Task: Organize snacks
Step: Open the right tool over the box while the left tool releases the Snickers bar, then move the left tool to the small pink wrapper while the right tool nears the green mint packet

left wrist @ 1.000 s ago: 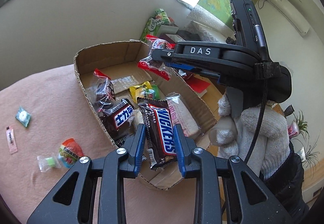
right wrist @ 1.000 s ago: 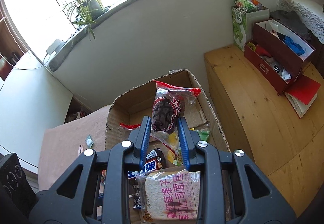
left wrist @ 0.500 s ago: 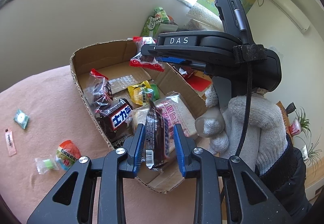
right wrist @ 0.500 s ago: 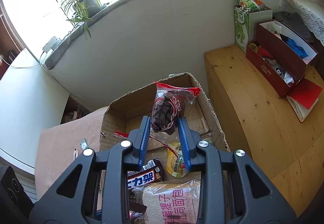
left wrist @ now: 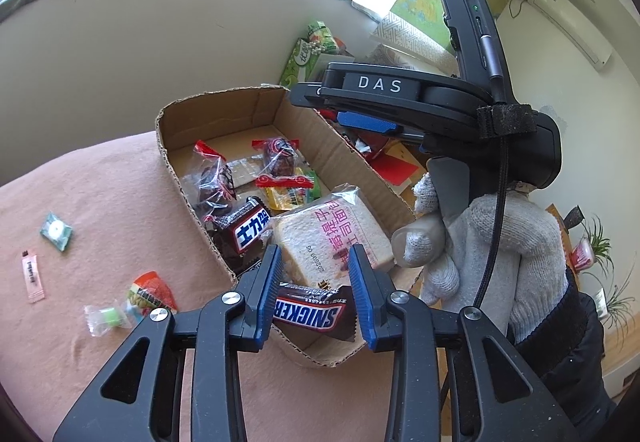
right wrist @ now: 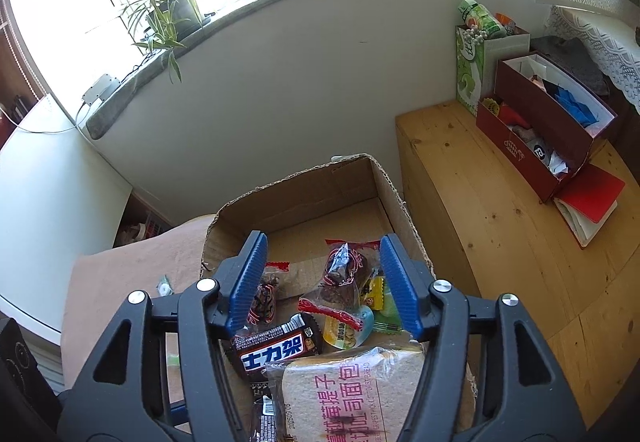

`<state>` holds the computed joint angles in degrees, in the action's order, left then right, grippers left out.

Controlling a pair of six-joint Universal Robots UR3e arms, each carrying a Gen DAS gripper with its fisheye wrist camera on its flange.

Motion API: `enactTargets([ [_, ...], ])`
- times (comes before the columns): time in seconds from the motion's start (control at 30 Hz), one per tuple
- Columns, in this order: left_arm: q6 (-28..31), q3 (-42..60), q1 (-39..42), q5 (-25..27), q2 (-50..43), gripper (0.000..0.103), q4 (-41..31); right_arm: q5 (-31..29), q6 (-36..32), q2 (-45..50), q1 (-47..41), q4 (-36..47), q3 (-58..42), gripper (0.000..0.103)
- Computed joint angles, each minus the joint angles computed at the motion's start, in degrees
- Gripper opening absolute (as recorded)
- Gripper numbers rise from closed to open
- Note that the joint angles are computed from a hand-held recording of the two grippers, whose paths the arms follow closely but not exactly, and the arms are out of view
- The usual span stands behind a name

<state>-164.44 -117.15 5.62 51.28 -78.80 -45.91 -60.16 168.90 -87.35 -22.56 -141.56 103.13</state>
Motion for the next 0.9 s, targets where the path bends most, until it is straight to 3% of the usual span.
enactTargets([
  [0.37, 7.0, -5.3, 8.7, -3.1, 9.4, 0.033, -8.2, 1.0, -0.8, -7.1, -0.4, -2.0, 6.1, 0.066],
  [0.7, 23.1, -8.7, 27.8, -6.9, 20.8, 0.033, -27.7, 4.0, -1.7, -15.2, 1.6, -7.1, 14.3, 0.067],
  [0.77, 25.9, -8.9, 31.7, -7.2, 21.8, 0.033, -30.8, 3.5, -2.0, -16.0, 3.2, -6.9, 14.8, 0.074],
  [0.9, 30.6, -9.1, 38.3, -7.2, 22.5, 0.033, -35.0, 0.4, -2.6, -15.7, 8.5, -6.1, 13.8, 0.075],
])
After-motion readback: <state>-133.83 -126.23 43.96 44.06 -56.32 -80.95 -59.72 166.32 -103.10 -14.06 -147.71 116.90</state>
